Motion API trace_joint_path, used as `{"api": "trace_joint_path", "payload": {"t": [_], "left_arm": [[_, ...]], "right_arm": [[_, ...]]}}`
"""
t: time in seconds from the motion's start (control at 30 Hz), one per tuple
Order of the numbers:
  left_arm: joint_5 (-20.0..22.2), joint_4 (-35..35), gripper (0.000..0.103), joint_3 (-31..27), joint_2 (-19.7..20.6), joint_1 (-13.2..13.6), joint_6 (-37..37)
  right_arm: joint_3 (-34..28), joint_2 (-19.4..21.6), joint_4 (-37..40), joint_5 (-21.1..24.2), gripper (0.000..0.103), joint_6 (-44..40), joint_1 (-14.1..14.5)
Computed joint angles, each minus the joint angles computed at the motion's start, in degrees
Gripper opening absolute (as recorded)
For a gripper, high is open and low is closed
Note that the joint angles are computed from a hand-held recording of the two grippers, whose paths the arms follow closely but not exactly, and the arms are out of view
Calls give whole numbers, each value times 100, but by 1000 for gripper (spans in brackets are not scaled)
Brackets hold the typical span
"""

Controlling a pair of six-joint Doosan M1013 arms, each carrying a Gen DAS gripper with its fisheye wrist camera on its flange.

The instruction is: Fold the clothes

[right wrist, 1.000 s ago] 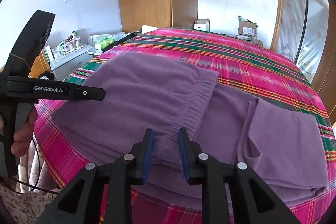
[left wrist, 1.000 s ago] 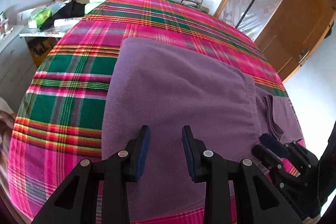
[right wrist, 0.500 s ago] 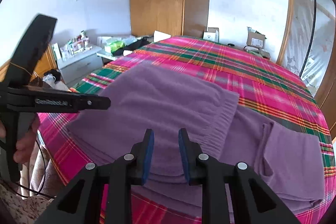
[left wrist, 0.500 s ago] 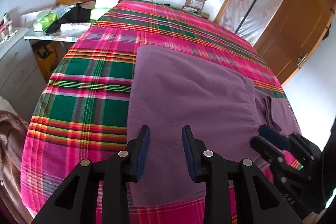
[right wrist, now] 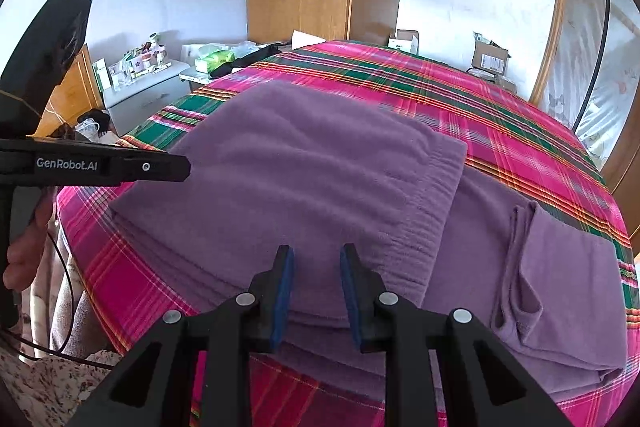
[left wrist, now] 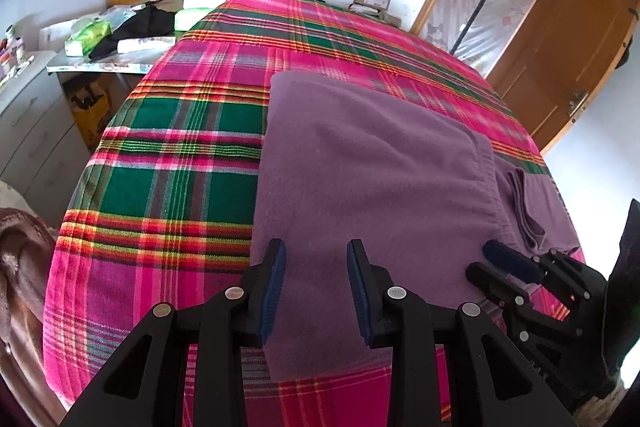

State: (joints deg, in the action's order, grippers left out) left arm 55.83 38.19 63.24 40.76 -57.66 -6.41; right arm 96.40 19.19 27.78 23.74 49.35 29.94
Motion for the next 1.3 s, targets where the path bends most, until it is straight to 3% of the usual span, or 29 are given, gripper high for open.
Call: {"api": "trace_joint_path", "payload": {"t": [0.2,0.33,0.5,0.67,0.8,1.07,1.2,1.3], "left_arm": [[-300,194,33,418,-257,-38,-355],[-463,530,33,840,-504,-47,-1163],[-585,465,33,1097,-624,21,-1666],[-1814,46,33,1410,-704,232,-1730],[-1722,-9,33,1299,-636,264,-1624],[-2048,-69,33,1357,-636,315,-1642],[-2509,5,33,1544,-717,362,-1973],[-3461,-310,33,1798,-784,491,-2021]], "right_arm": [[39,-80,449,-67,25,-366,-30],[45,-113,1241,-60,25,-1131,-59],[-30,-57,1837,109,36,-1848,-2],[-89,12,2126,270,39,-2393,128],[-144,69,2203,586,44,-2725,188],[-199,182,2196,935,49,-3166,341],[-241,234,2120,1072,51,-3205,380],[-265,275,2047,1161,52,-3182,401]]}}
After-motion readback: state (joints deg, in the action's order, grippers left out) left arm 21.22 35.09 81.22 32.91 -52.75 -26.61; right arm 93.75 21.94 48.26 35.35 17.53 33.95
